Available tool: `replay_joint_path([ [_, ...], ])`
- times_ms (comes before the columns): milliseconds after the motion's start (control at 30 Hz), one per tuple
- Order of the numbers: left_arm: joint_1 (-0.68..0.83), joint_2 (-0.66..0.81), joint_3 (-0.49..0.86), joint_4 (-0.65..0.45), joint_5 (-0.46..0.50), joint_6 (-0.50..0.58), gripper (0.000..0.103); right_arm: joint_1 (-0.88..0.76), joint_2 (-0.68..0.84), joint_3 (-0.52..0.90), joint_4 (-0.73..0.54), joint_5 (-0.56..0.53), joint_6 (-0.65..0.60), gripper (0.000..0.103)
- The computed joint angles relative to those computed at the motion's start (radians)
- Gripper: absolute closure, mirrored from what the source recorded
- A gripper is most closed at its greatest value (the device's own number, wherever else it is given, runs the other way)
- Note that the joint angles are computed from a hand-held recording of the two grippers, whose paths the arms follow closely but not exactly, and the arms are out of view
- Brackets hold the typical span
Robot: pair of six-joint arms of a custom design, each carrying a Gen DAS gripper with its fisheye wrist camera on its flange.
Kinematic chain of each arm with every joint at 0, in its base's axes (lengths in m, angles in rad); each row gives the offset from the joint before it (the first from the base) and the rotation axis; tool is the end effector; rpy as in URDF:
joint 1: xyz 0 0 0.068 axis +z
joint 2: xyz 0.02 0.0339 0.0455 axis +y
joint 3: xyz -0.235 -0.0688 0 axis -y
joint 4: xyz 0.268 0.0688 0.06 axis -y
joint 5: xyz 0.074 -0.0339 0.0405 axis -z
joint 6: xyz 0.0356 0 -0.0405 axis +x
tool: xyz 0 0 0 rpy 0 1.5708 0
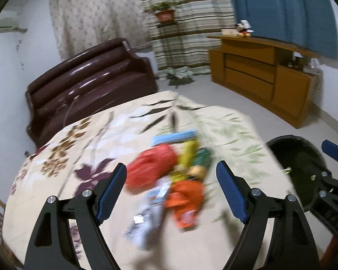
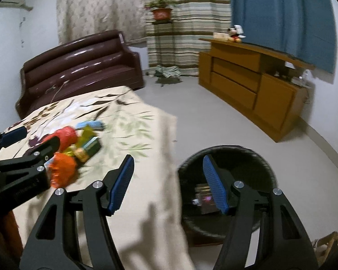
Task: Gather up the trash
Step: 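Withdraw both tools from the bin back toward the bed, then grasp the orange plastic bag bundle with the right tool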
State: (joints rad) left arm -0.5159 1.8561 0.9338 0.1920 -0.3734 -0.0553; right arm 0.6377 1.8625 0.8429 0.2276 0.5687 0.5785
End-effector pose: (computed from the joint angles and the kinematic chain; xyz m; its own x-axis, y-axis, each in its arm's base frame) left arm 0.3332 -0.1740 0.0902 -0.5917 0.2764 -0.7573 0.1905 0.9607 0.2018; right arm 0.2943 0.1942 0.0677 -0.5869 0.1385 -0.7977 0.1471 0.9871 0.0631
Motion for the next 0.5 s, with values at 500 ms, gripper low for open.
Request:
replay_joint_path([
  [500,0.308,-0.086,-0.156,0.037,0.074,0.026,0.024,0.137,0.276,0.402,-0.160,-0.035,-0.021,0.041],
])
